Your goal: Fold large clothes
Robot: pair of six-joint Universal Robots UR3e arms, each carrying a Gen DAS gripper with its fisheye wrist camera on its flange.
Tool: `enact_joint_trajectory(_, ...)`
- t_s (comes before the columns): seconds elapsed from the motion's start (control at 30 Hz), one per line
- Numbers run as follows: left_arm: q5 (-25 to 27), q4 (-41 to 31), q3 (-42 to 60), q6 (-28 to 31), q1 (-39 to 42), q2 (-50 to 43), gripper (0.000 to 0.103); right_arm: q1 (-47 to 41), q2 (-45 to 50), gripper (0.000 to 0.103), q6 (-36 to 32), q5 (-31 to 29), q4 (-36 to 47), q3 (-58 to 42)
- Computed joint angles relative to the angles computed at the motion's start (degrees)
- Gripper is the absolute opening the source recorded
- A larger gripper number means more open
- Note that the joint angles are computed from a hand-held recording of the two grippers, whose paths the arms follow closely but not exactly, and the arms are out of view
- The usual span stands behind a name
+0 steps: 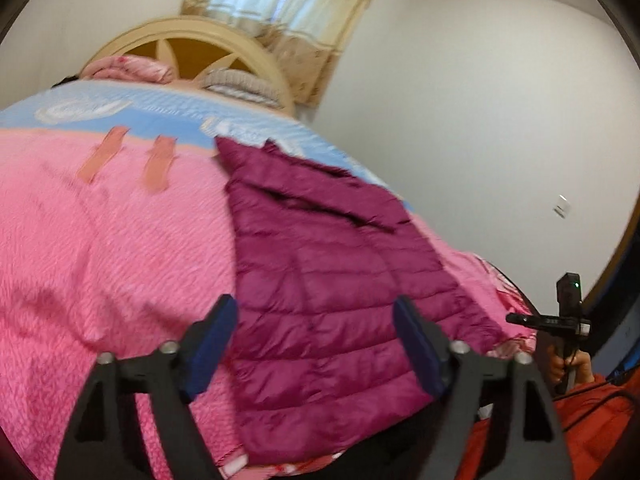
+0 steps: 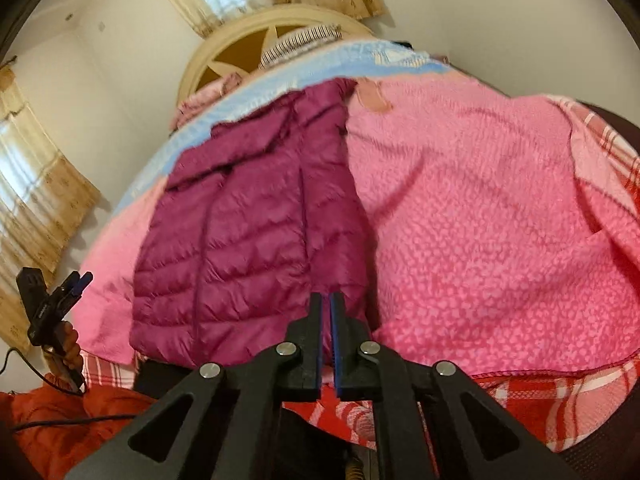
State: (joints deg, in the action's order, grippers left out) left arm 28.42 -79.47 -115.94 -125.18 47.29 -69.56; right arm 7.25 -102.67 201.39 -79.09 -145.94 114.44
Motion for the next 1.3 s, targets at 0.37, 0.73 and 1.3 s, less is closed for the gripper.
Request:
enact_joint_trajectory(0.37,9.3,7.4,-2.2,-6.1,-3.5,-10.0,0.088,4.9,10.3,0.077,-2.5,-4.7,-2.3,-4.6)
enact_joint_trajectory(0.73,14.9,14.2,-3.2,-10.8,-11.5,-18.3,0.086,12.9,21.4,0.045,-8.5,-14.4,7.0,-16.2)
enact_joint_trajectory(1.3,-1.5,-36.0,12.5,20.1,-2.9,-3.6,0.008,-0.3,1.0,0.005,-5.2,10.5,-4.7,-1.7)
